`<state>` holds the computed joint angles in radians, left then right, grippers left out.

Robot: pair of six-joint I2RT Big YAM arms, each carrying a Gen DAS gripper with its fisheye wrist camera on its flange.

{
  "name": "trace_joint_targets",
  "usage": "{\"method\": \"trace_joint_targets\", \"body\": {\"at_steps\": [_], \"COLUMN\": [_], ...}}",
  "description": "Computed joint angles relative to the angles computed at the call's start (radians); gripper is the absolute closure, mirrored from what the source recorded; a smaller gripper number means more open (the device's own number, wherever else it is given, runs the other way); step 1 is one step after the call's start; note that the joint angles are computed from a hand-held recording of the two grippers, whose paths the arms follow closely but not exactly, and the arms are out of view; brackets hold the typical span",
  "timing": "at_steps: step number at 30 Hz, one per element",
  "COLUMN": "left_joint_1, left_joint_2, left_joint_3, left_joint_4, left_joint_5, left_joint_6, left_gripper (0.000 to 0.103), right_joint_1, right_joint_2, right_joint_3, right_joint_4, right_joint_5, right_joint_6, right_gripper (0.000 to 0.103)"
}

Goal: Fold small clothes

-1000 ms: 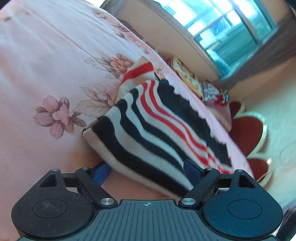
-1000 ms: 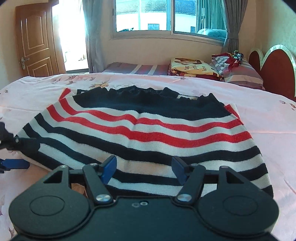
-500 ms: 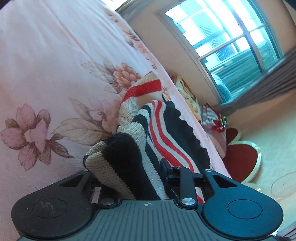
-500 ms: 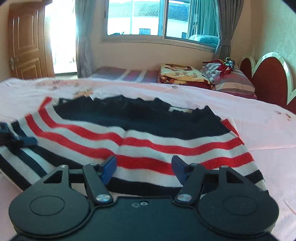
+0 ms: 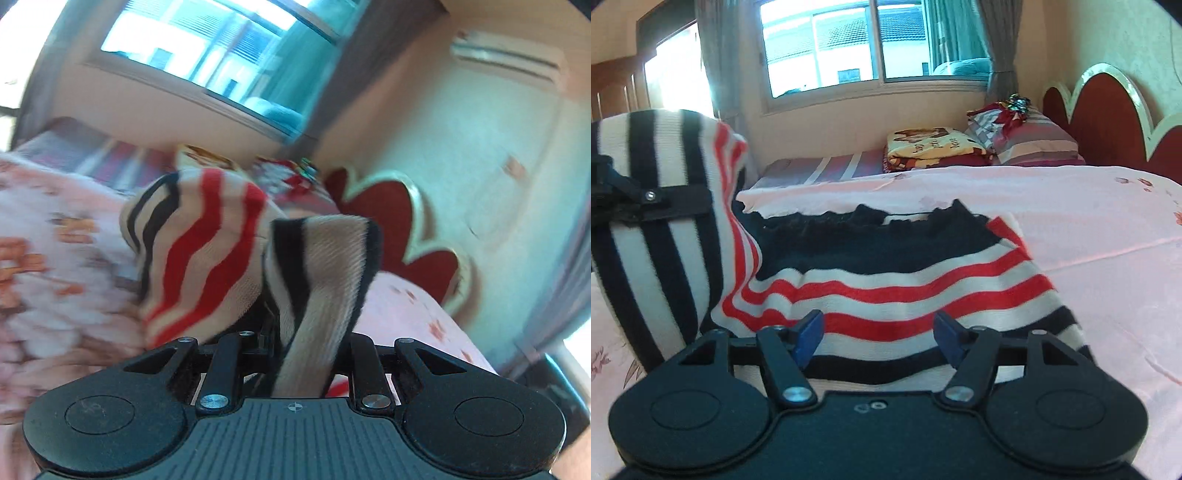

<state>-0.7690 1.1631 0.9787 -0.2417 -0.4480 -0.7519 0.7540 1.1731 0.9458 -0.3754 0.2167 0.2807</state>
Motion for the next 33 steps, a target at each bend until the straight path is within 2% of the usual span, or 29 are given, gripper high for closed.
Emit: {"method": "trace_joint_targets", "body": {"at_steps": [3, 5, 6, 7, 8, 9, 10, 13, 15, 16, 18, 19, 21, 24, 26, 28, 30, 32, 33], "left_joint_1": [-0.006, -0.009, -0.022, -0.041, -0.050, -0.054, -0.064, -0.099, -0.114, -0.118, -0.092, -0.076, -0.050, -0.040, -0.050, -0.052, -0.055, -0.057, -0.060], "left_joint_2": [0.127, 0.201, 0.231, 0.239, 0.231, 0.210, 0.186, 0.113, 0.047, 0.016, -0.013, -0.018, -0.028, 0.017, 0.053, 0.074, 0.082, 0.083, 0.083], "left_joint_3": [0.106, 0.176, 0.212, 0.225, 0.224, 0.209, 0.199, 0.176, 0.124, 0.101, 0.076, 0.066, 0.034, 0.013, 0.007, 0.003, -0.001, 0.000, 0.000], "left_joint_4": [-0.039, -0.114, -0.168, -0.189, -0.184, -0.155, -0.138, -0.126, -0.112, -0.126, -0.192, -0.236, -0.295, -0.304, -0.286, -0.274, -0.265, -0.267, -0.268], "left_joint_5": [0.111, 0.180, 0.184, 0.152, 0.151, 0.176, 0.180, 0.111, 0.024, -0.034, -0.114, -0.133, -0.125, -0.085, -0.067, -0.045, -0.051, -0.055, -0.061], "left_joint_6": [0.033, 0.035, 0.052, 0.073, 0.078, 0.059, 0.032, 0.008, -0.003, -0.017, -0.055, -0.084, -0.150, -0.175, -0.177, -0.192, -0.201, -0.199, -0.197], "left_gripper": [0.083, 0.080, 0.076, 0.065, 0.054, 0.026, 0.010, 0.009, 0.009, 0.009, 0.009, 0.009, 0.009, 0.009, 0.009, 0.009, 0.009, 0.009, 0.009], "right_joint_1": [-0.058, -0.095, -0.115, -0.133, -0.149, -0.159, -0.166, -0.182, -0.194, -0.198, -0.206, -0.215, -0.218, -0.218, -0.228, -0.243, -0.248, -0.240, -0.231], "right_joint_2": [-0.070, -0.107, -0.122, -0.138, -0.151, -0.162, -0.176, -0.195, -0.206, -0.211, -0.226, -0.232, -0.228, -0.164, -0.095, -0.022, 0.029, 0.058, 0.067], "right_joint_3": [-0.035, -0.058, -0.066, -0.076, -0.082, -0.085, -0.090, -0.083, -0.075, -0.071, -0.071, -0.071, -0.067, -0.040, -0.015, 0.015, 0.037, 0.045, 0.051], "right_joint_4": [-0.042, -0.078, -0.100, -0.114, -0.126, -0.134, -0.139, -0.164, -0.178, -0.185, -0.181, -0.172, -0.151, -0.119, -0.095, -0.083, -0.064, -0.027, -0.016], "right_joint_5": [-0.020, -0.035, -0.053, -0.075, -0.100, -0.119, -0.130, -0.178, -0.226, -0.248, -0.309, -0.348, -0.408, -0.448, -0.475, -0.509, -0.526, -0.498, -0.474], "right_joint_6": [0.007, 0.011, 0.020, 0.029, 0.036, 0.043, 0.045, 0.051, 0.069, 0.078, 0.105, 0.121, 0.147, 0.191, 0.242, 0.298, 0.333, 0.337, 0.316], "right_gripper": [0.039, 0.039, 0.039, 0.039, 0.039, 0.039, 0.039, 0.037, 0.037, 0.036, 0.023, 0.020, 0.018, 0.012, 0.013, 0.017, 0.028, 0.033, 0.040]}}
